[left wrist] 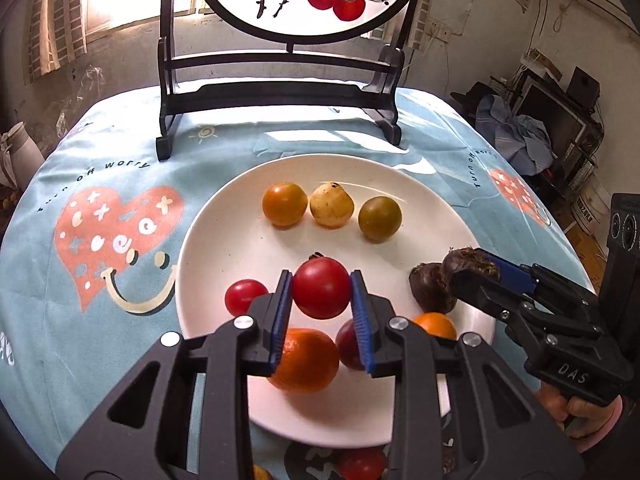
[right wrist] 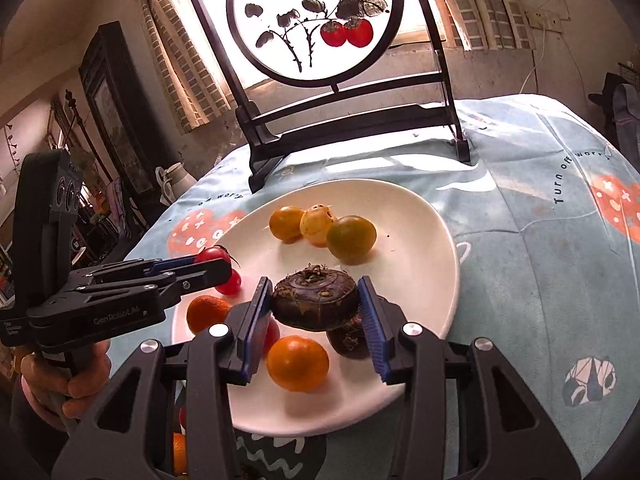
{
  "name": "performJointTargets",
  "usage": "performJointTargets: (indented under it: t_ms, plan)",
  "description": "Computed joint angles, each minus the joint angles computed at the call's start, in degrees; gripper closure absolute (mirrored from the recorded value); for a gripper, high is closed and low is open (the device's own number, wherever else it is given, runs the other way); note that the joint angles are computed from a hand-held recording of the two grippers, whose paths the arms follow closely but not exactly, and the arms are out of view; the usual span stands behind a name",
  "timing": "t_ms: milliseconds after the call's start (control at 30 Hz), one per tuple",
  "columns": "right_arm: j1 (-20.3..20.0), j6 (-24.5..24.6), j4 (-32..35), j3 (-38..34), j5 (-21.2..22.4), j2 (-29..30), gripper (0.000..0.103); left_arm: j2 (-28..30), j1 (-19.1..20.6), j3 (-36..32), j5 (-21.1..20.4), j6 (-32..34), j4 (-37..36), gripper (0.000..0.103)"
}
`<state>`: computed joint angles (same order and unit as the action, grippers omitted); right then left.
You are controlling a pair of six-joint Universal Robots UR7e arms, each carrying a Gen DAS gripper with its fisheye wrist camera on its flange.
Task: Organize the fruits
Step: 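Place the brown fruit on the plate with the right gripper while the left gripper places a tomato, then grasp a third dark brown fruit with the right gripper while the left gripper grasps an orange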
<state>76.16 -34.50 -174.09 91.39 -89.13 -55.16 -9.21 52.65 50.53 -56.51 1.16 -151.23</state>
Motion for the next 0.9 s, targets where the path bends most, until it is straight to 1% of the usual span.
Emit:
performJointTargets:
  t_ms: [33, 67, 100, 133, 167, 233, 267, 300, 333, 367, 433, 500, 567, 600, 667, 700, 800, 900]
  plan:
    - [0.11, -0.15, 0.23, -0.36, -0.61, 0.31, 0.057, 0.51, 0.04, -0.80, 0.51, -0.38, 0.62, 0.066]
    - [0.26, -0.47, 0.22, -0.46, -1.31, 0.45, 0.054, 0.65, -0.02, -0.98, 0.91, -0.89, 1.02, 0.052]
    - [0.38, -0.74, 0.25, -0.44, -1.82, 0.43, 0.052, 0.53, -0.23, -0.48, 1.78, -1.28, 0.07, 0.021]
    - [0.48, -0.78, -0.02, -0.09, -2.04, 0.18, 0.052, 0.09, -0.56, 0.99, 2.78, -1.04, -2.78, 0.014]
    - [0.59, -0.83, -0.28, 0.51, -1.98, -0.32, 0.051, -0.57, -0.86, 2.62, 3.14, -0.52, -5.26, 0.014]
    - [0.86, -1.09, -0.92, 1.82, -1.46, -1.44, 0.050, -2.34, -1.53, 5.63, 3.73, -0.64, -6.56, 0.013]
    - [1.04, -1.19, -1.39, 2.65, -1.38, -2.04, 0.050, -3.33, -1.94, 7.34, 4.55, -1.12, -6.98, 0.011]
    - [1.15, -1.50, -1.63, 3.72, -0.97, -2.83, 0.049, -4.49, -2.36, 9.58, 5.40, -1.52, -8.01, 0.006]
    - [1.25, -2.00, -1.61, 4.86, -0.62, -3.65, 0.048, -5.76, -2.73, 12.14, 6.09, -1.84, -9.47, 0.003]
    - [1.36, -2.58, -1.43, 6.10, -0.43, -4.52, 0.046, -7.20, -3.06, 15.05, 6.58, -2.26, -10.93, 0.003]
    - [1.57, -4.49, -1.38, 8.96, -0.67, -6.15, 0.045, -10.45, -3.46, 21.74, 5.81, -2.43, -14.51, 0.002]
    - [1.70, -6.70, -1.44, 11.85, -1.95, -7.33, 0.041, -13.10, -3.72, 28.16, 5.49, -2.28, -19.32, 0.002]
    - [1.46, -8.75, -1.45, 14.77, -2.94, -8.26, 0.040, -14.35, -4.01, 33.50, 7.65, -2.32, -25.31, 0.002]
    - [1.46, -9.20, -0.83, 15.74, -3.90, -8.55, 0.040, -14.50, -4.12, 35.45, 9.64, -2.99, -27.67, 0.002]
    - [1.62, -9.08, 0.41, 17.26, -6.20, -8.87, 0.040, -14.62, -4.48, 36.97, 15.30, -7.01, -26.49, 0.002]
    - [1.57, -8.94, 0.82, 17.90, -6.40, -9.10, 0.040, -14.85, -4.52, 37.63, 16.29, -7.44, -26.96, 0.002]
    - [1.48, -9.52, 1.51, 19.31, -6.41, -9.71, 0.040, -15.78, -4.30, 39.45, 16.33, -8.86, -30.66, 0.002]
    - [1.48, -10.44, 0.93, 20.12, -6.94, -9.84, 0.040, -16.05, -4.23, 39.87, 16.99, -9.54, -31.72, 0.002]
